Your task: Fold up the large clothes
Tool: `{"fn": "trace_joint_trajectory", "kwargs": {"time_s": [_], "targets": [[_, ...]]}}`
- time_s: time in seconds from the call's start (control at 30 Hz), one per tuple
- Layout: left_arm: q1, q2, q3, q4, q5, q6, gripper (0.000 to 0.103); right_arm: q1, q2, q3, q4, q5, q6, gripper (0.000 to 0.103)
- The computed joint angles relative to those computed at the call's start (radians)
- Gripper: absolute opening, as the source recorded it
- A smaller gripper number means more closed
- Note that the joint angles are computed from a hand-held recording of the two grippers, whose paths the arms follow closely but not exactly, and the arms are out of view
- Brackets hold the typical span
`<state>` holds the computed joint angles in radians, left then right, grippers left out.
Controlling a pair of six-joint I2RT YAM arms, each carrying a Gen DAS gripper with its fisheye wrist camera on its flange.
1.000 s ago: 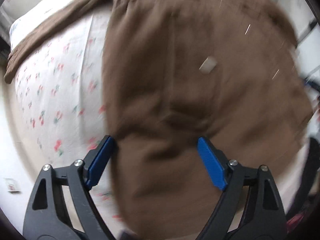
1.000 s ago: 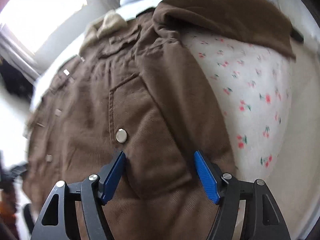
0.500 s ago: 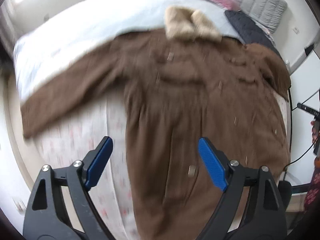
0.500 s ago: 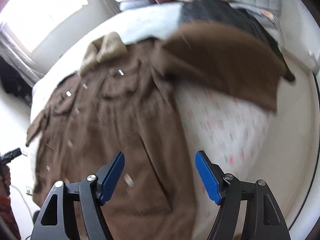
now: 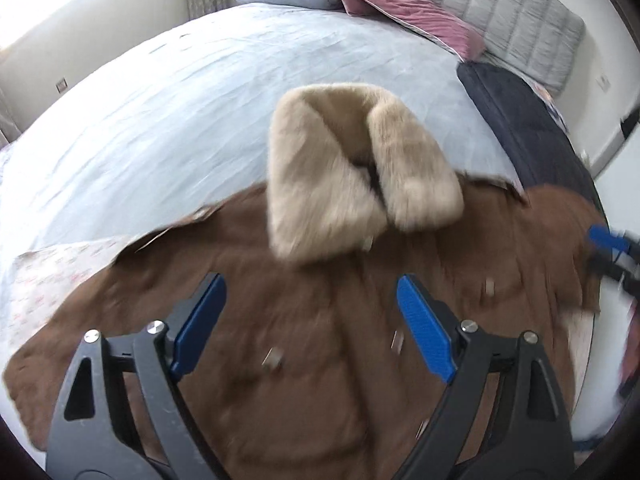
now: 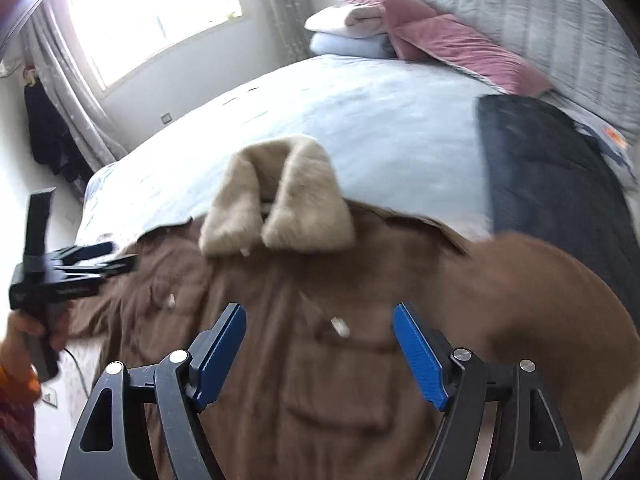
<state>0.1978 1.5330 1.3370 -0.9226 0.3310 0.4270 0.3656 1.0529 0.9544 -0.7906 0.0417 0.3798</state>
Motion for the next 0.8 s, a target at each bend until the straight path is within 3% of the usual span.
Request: {"fn": "trace_joint_trajectory", "kwargs": {"time_s": [0.13, 0.27, 0.43, 0.47, 0.5, 0.57, 0.6, 0.63, 0.67, 0.7, 0.8], "targets": [[-0.144, 0.157, 0.075, 0.128, -0.099, -0.203, 0.081, 0.029, 0.281, 0.038, 0.254, 0.015, 0.030, 0.077], [-0.203, 0.268, 0.099, 0.216, -0.179, -0.272, 0.073, 0.041, 0.480, 0.064, 0.425, 0.050, 0.031, 0.077], [-0.162, 0.388, 0.147, 0.216, -0.108, -0.331, 0.041, 0.034, 0.653, 0.110, 0.540, 0.051, 0.011, 0.077], [-0.154, 0.403, 0.150, 0.222, -0.084, -0.326, 0.025, 0.032, 0.684, 0.122, 0.560, 0.039, 0.008, 0.077], [-0.146, 0.408, 0.144, 0.231, -0.062, -0.315, 0.002, 0.028, 0.713, 0.136, 0.576, 0.017, 0.003, 0.077], [-0.118, 0.381, 0.111, 0.274, 0.010, -0.316, 0.000, 0.030, 0.786, 0.193, 0.564, 0.013, -0.012, 0.077], [-0.098, 0.361, 0.098, 0.307, 0.063, -0.329, 0.000, 0.038, 0.807, 0.214, 0.550, 0.053, -0.011, 0.071], [-0.079, 0.342, 0.081, 0.339, 0.112, -0.334, 0.000, 0.045, 0.821, 0.228, 0.551, 0.110, -0.017, 0.059], [-0.060, 0.321, 0.069, 0.368, 0.153, -0.345, 0.000, 0.037, 0.829, 0.240, 0.552, 0.118, -0.027, 0.022], [-0.041, 0.293, 0.056, 0.418, 0.188, -0.367, 0.000, 0.020, 0.830, 0.241, 0.569, 0.095, -0.023, 0.006], [-0.039, 0.317, 0.107, 0.426, 0.165, -0.379, 0.000, -0.013, 0.850, 0.277, 0.579, 0.142, -0.029, 0.002]]}}
